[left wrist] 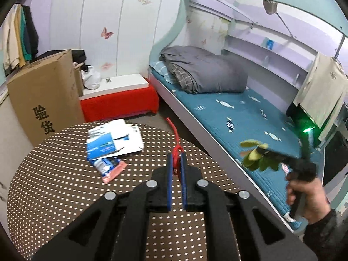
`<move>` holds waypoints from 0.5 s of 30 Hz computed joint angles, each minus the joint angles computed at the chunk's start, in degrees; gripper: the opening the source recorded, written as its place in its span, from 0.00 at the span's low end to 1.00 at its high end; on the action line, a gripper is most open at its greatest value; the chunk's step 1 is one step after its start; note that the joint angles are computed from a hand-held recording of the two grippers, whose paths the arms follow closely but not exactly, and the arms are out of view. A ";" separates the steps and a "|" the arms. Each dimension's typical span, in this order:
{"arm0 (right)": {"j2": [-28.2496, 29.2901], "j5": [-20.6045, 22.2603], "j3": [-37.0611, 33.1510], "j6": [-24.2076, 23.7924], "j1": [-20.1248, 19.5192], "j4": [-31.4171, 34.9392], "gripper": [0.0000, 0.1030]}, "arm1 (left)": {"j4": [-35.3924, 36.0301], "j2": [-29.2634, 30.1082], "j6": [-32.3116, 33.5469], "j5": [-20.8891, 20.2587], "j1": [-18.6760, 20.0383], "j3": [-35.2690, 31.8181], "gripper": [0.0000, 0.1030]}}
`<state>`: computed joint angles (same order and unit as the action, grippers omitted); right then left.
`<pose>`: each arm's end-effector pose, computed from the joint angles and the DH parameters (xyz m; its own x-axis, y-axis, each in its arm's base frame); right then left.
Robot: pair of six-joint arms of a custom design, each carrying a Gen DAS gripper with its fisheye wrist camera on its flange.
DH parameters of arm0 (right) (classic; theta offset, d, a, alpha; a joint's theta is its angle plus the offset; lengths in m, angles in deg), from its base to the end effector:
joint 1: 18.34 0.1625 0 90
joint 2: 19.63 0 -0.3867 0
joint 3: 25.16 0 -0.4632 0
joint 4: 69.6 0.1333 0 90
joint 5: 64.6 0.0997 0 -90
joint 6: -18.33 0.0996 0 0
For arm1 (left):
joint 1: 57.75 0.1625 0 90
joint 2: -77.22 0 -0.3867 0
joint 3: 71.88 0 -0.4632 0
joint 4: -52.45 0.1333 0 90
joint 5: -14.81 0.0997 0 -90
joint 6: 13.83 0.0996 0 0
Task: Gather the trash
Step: 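Carry the cloth and cord to the wastebasket and open both tools over it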
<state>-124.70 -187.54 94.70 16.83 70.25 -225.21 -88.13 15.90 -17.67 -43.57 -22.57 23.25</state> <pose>0.0674 -0.4769 0.4421 -0.8287 0.4253 0.3637 -0.0062 0.6429 -0.7659 -0.4574 -0.5494 0.1916 -0.6653 0.5705 -0.4815 0.7397 0.5912 -0.3215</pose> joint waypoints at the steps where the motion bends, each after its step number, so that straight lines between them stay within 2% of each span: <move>1: 0.66 0.59 0.06 0.32 -1.96 0.51 0.18 | 0.20 0.56 0.12 0.06 -0.01 -0.28 0.06; 5: 3.02 3.83 0.17 1.79 -7.94 0.96 0.18 | 1.34 2.77 0.18 -0.10 0.13 -1.64 0.06; 8: 4.89 7.14 -0.02 2.74 -11.94 0.94 0.23 | 2.17 4.90 0.40 -0.50 0.16 -3.22 0.06; 9: 5.45 8.40 -0.11 3.22 -13.32 1.09 0.42 | 2.35 5.55 0.50 -0.65 0.15 -3.70 0.06; 10: 5.94 9.16 -0.38 3.68 -14.14 1.13 0.75 | 2.61 6.17 0.62 -0.95 0.19 -4.25 0.06; 11: 6.22 10.02 -0.08 3.91 -15.15 0.27 0.80 | 2.87 7.06 0.73 -1.35 0.19 -4.94 0.06; 15: 4.91 11.69 1.39 4.84 -16.67 -0.71 0.82 | 3.98 10.51 1.17 -2.59 -0.01 -7.71 0.06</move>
